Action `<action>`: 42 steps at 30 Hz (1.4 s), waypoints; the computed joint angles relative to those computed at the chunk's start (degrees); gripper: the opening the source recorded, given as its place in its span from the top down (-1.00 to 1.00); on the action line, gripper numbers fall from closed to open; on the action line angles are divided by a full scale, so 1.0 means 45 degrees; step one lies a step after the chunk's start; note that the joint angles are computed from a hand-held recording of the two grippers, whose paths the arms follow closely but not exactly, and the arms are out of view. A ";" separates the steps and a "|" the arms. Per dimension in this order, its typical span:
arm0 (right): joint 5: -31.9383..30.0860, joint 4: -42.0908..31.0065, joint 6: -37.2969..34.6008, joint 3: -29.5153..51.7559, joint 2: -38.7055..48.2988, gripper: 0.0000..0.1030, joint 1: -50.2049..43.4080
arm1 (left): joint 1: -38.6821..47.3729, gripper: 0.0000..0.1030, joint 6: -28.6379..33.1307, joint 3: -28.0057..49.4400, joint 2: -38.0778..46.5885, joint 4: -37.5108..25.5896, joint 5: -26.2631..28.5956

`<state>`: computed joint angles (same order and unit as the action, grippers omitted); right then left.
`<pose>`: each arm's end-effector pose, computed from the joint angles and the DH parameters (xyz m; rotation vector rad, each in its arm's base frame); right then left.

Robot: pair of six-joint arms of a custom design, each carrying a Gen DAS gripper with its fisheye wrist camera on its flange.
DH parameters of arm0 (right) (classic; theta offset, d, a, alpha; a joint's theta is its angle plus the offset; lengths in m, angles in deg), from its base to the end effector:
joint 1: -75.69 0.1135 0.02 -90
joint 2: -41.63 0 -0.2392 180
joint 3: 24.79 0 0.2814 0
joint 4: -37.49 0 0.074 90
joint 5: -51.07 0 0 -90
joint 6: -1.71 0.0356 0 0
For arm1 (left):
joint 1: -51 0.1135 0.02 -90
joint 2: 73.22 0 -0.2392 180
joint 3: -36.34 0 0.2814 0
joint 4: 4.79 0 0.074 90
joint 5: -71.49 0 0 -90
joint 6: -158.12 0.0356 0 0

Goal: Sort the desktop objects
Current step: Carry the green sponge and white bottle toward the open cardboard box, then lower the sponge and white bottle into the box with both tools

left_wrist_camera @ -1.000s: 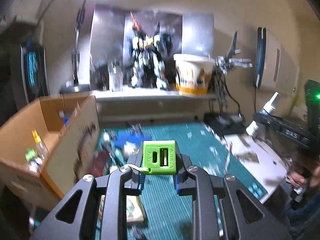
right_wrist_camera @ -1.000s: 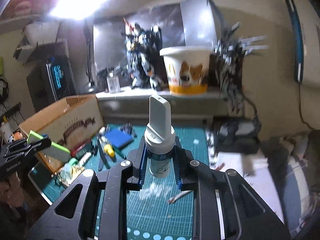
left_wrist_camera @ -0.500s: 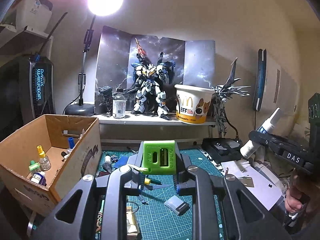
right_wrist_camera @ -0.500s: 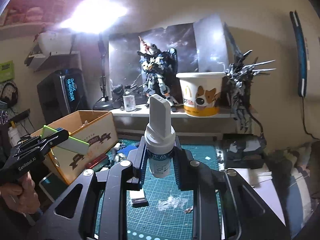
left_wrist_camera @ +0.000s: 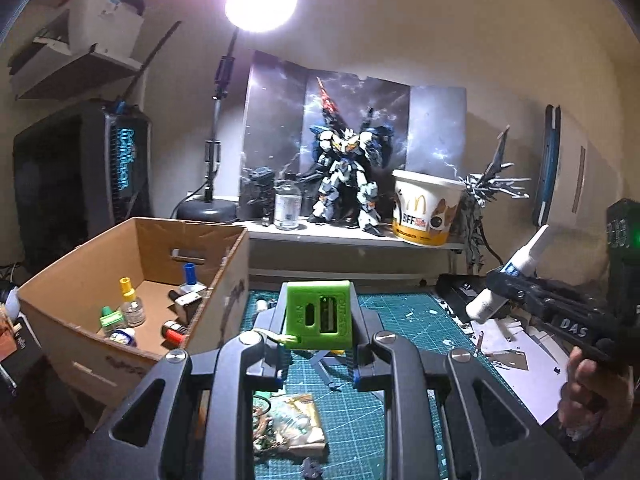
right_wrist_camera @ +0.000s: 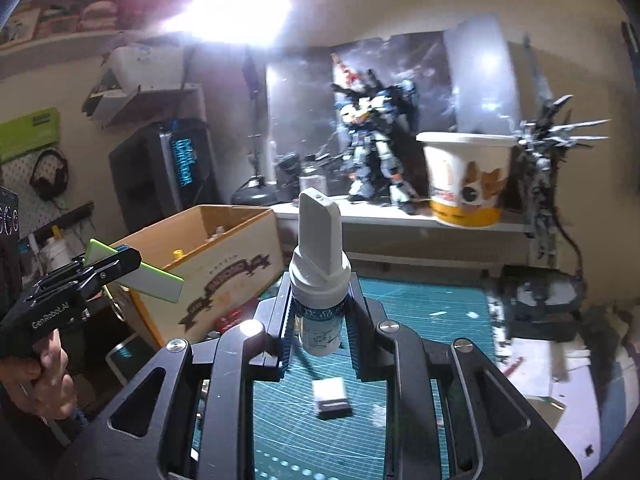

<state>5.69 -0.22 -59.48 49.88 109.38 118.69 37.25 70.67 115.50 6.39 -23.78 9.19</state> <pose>0.2322 0.1823 0.3179 0.2042 1.9330 0.0016 0.3436 -0.1011 0.3114 0.5927 1.8192 -0.5926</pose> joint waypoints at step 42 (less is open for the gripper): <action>-0.9095 0.0027 -0.3528 0.8438 0.7900 0.58 -0.1149 | 0.4380 0.58 0.1944 0.2708 0.0171 -0.4397 -0.0840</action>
